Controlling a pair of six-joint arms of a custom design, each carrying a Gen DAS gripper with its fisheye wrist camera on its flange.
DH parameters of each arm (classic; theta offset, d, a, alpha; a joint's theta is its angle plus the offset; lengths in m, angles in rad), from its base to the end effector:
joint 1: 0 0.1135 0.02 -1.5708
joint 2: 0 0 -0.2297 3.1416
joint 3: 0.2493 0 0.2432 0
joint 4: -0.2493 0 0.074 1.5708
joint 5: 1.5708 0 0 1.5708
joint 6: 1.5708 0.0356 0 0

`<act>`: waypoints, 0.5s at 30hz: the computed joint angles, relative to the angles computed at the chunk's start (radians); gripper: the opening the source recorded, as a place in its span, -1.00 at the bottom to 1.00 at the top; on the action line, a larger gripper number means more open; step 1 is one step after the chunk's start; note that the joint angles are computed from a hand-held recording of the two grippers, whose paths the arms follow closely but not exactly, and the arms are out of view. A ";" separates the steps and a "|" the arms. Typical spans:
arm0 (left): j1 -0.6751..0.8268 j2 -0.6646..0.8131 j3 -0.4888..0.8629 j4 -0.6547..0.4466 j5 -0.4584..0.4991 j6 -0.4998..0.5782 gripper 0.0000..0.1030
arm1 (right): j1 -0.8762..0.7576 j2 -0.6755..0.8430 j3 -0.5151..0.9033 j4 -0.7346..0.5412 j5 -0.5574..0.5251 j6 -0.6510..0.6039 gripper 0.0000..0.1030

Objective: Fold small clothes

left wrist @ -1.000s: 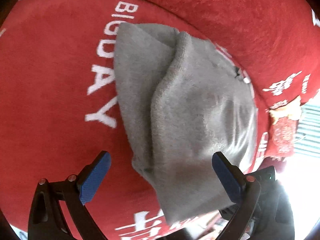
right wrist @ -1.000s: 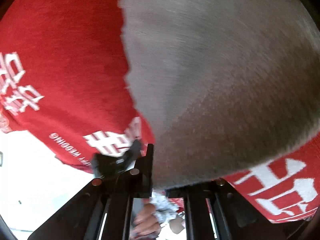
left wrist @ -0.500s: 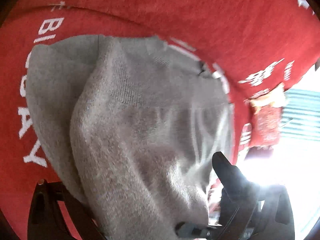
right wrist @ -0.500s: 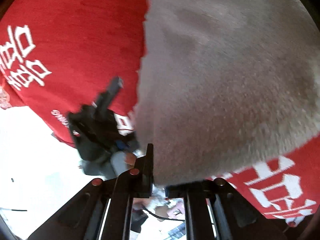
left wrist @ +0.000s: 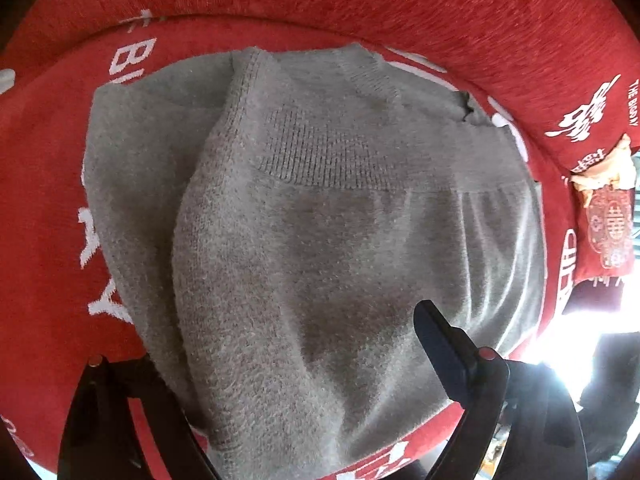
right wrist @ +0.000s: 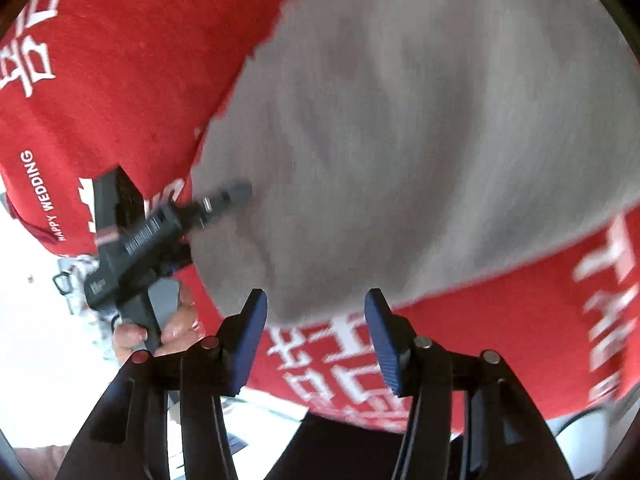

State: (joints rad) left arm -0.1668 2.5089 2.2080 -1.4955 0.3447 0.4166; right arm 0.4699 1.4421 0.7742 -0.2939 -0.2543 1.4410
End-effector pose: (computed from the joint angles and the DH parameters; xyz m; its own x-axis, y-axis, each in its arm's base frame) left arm 0.4162 -0.0823 0.1320 -0.8459 0.5286 0.0713 0.4637 0.7947 -0.3917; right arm 0.2409 0.1324 0.1535 -0.6564 0.7430 0.1306 0.6518 0.4715 0.5939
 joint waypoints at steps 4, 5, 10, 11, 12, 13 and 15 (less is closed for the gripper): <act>-0.020 -0.041 -0.063 0.054 -0.054 -0.028 0.80 | -0.100 0.089 0.151 -0.208 0.024 -0.201 0.04; -0.027 -0.049 -0.078 0.067 -0.068 -0.034 0.80 | -0.118 0.120 0.185 -0.240 0.030 -0.241 -0.09; -0.058 -0.126 -0.190 0.172 -0.137 -0.086 0.27 | -0.140 0.229 0.235 -0.271 0.050 -0.344 -0.82; -0.060 -0.132 -0.193 0.177 -0.132 -0.097 0.06 | -0.127 0.228 0.208 -0.249 0.040 -0.327 -0.83; -0.067 -0.142 -0.197 0.184 -0.136 -0.102 -0.04 | -0.130 0.236 0.198 -0.234 0.024 -0.320 -0.83; -0.073 -0.150 -0.200 0.190 -0.144 -0.099 -0.23 | -0.134 0.242 0.185 -0.218 0.006 -0.314 -0.83; -0.091 -0.172 -0.213 0.206 -0.174 -0.085 -0.47 | -0.143 0.253 0.160 -0.186 -0.020 -0.315 -0.89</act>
State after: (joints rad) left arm -0.2582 2.3369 1.9951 -1.2894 0.1711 0.3312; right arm 0.3271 1.6950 0.9343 -0.4796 -0.2739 1.1256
